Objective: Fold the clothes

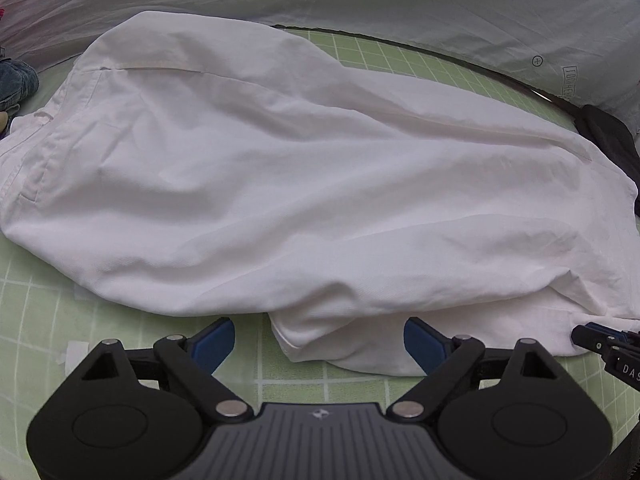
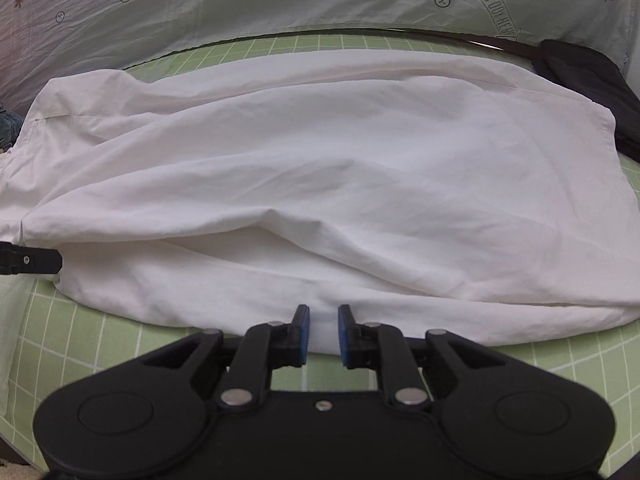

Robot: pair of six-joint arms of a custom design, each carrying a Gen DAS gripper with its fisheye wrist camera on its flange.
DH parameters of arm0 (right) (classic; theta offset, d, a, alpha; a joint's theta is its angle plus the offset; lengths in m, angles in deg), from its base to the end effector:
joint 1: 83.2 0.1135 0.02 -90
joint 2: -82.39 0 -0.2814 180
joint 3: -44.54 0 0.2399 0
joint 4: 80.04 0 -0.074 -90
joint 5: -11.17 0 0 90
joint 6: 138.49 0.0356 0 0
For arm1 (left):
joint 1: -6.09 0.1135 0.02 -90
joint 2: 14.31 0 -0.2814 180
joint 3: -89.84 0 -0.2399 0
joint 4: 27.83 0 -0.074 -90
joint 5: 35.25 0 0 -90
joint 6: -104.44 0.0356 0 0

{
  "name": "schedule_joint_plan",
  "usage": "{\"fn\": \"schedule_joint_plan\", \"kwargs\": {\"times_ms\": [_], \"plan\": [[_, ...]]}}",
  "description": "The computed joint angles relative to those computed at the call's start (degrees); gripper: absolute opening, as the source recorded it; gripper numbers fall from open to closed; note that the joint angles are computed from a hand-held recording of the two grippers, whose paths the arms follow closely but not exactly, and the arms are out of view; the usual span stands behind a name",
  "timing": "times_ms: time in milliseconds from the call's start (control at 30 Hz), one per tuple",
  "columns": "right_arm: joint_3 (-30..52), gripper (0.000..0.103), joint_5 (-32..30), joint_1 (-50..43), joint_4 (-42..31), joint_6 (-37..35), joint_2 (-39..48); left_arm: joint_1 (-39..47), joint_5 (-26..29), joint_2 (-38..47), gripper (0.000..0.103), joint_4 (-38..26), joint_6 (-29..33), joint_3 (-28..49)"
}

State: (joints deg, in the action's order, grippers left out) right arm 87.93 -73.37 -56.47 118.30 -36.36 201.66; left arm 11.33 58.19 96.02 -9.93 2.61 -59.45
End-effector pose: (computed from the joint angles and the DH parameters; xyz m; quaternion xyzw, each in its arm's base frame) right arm 0.2470 0.1206 0.0340 -0.1087 0.9530 0.0497 0.2785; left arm 0.2122 0.0173 0.0449 -0.1366 0.9596 -0.0431 0.2421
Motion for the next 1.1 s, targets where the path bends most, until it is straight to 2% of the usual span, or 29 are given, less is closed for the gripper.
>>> {"fn": "schedule_joint_plan", "kwargs": {"times_ms": [133, 200, 233, 267, 367, 433, 567, 700, 767, 800, 867, 967, 1100], "plan": [[1.68, 0.027, -2.57, -4.29, 0.18, -2.26, 0.95, -1.69, -1.45, 1.63, 0.074, -1.03, -2.98, 2.20], [3.35, 0.028, -3.38, -5.49, -1.10, -2.34, 2.14, -2.20, -2.21, 2.45, 0.049, -3.10, -4.53, 3.71], [3.87, 0.028, -3.73, -5.87, -1.70, -2.10, 2.43, -2.77, -3.84, 2.23, 0.042, -2.75, -5.21, 3.43], [4.08, 0.028, -3.89, -5.97, -2.40, -1.82, 2.45, -2.96, -4.93, 1.99, 0.022, -3.49, -5.36, 3.51], [2.04, 0.028, -3.16, -5.20, -1.31, -2.40, 2.21, 0.28, -2.19, 0.99, 0.013, -1.82, -5.37, 1.55], [0.15, 0.029, -2.97, -4.86, -0.48, -3.57, 1.68, 2.42, -0.41, 0.66, 0.011, -0.76, -4.83, 0.16], [-2.92, 0.029, -3.56, -5.06, 1.31, -6.36, 1.08, 3.61, -0.32, 0.44, 0.009, 0.12, -5.26, -1.45], [-4.89, 0.029, -4.74, -7.90, 2.07, -7.52, -0.08, 1.79, -2.35, -3.68, 0.012, -3.86, -6.73, -1.73], [-7.47, 0.033, -6.34, -11.62, 5.57, -6.51, -1.52, 0.77, -3.17, -7.37, 0.012, -7.26, -7.66, -1.86], [-8.52, 0.038, -7.21, -14.11, 7.26, -5.94, -2.24, 0.60, -2.78, -9.86, 0.014, -8.42, -8.84, -2.38], [-9.78, 0.043, -8.94, -19.72, 9.91, -4.68, -3.51, 0.98, -0.36, -13.98, 0.017, -9.50, -11.09, -3.51], [-8.04, 0.047, -9.17, -27.61, 8.97, -3.50, -3.54, 1.70, 4.70, -17.48, 0.018, -7.90, -15.15, -4.83], [-3.44, 0.051, -8.52, -36.71, 5.71, -1.29, -2.33, -2.39, 5.07, -16.90, 0.032, -4.92, -21.14, -4.23]]}}
